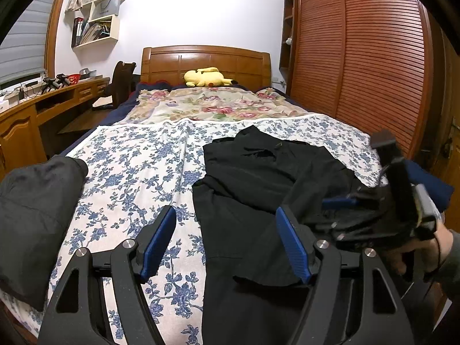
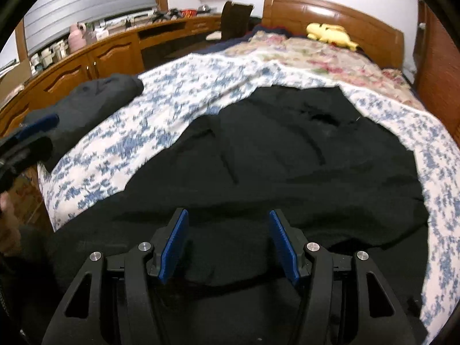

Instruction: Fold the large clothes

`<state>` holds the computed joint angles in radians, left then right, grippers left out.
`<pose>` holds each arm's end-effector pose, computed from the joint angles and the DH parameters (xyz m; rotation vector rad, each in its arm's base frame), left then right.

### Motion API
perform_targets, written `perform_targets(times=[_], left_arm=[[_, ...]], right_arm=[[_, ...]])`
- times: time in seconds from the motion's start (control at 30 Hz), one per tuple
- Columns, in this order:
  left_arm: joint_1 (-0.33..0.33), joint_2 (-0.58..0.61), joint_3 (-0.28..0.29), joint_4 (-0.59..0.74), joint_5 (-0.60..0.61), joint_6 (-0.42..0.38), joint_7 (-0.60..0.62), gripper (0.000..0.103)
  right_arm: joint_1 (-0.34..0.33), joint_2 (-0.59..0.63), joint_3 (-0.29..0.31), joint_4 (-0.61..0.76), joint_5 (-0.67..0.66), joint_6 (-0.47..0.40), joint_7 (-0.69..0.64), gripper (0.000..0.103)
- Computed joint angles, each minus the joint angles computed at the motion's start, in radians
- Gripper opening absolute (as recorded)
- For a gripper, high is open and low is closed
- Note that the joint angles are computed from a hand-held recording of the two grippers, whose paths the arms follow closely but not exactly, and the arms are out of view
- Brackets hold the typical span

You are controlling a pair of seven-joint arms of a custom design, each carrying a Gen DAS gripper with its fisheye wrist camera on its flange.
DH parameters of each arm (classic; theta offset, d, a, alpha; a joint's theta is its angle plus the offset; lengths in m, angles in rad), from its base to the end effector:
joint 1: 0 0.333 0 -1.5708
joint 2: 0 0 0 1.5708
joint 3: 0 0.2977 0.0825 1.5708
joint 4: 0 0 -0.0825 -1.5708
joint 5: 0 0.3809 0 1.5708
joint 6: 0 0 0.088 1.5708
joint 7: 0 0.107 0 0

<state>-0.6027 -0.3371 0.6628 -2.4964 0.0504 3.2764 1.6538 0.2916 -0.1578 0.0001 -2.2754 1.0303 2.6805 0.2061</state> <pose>0.4878 0.0443 0.4955 -1.6126 1.5897 -1.0296 0.5120 0.1258 0.4559 -2.1700 0.8337 -0.3882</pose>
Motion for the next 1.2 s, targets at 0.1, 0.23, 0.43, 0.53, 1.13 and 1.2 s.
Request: perform_targets(times=[0.1,0.23,0.43,0.53,1.13,1.2], left_arm=[[-0.003,-0.002,0.003,-0.001,-0.001,0.002,0.001,0.073],[-0.011,-0.002,0.01,-0.001,0.001,0.006,0.001,0.073],[-0.008,-0.003,0.01,-0.002,0.009,0.004,-0.005,0.073],[0.008,-0.003,-0.004,-0.004,0.012,0.0,-0.002,0.073],[0.063,0.013,-0.084,-0.001,-0.01,-0.016,0.012,0.073],[0.066,0.007,-0.089,-0.007,-0.014,-0.02,0.019,0.073]], right_arm=[[-0.012,0.048,0.009,0.021,-0.082,-0.038,0.073,0.06],[-0.033,0.06,0.012,0.003,-0.156,-0.089,0.099,0.06],[-0.057,0.038,-0.006,-0.01,-0.156,-0.166,0.093,0.06],[-0.063,0.031,-0.007,-0.012,-0.156,-0.178,0.091,0.06],[-0.077,-0.149,-0.089,-0.168,0.038,-0.048,-0.107,0.06],[-0.086,-0.169,-0.108,-0.188,0.049,-0.038,-0.12,0.06]])
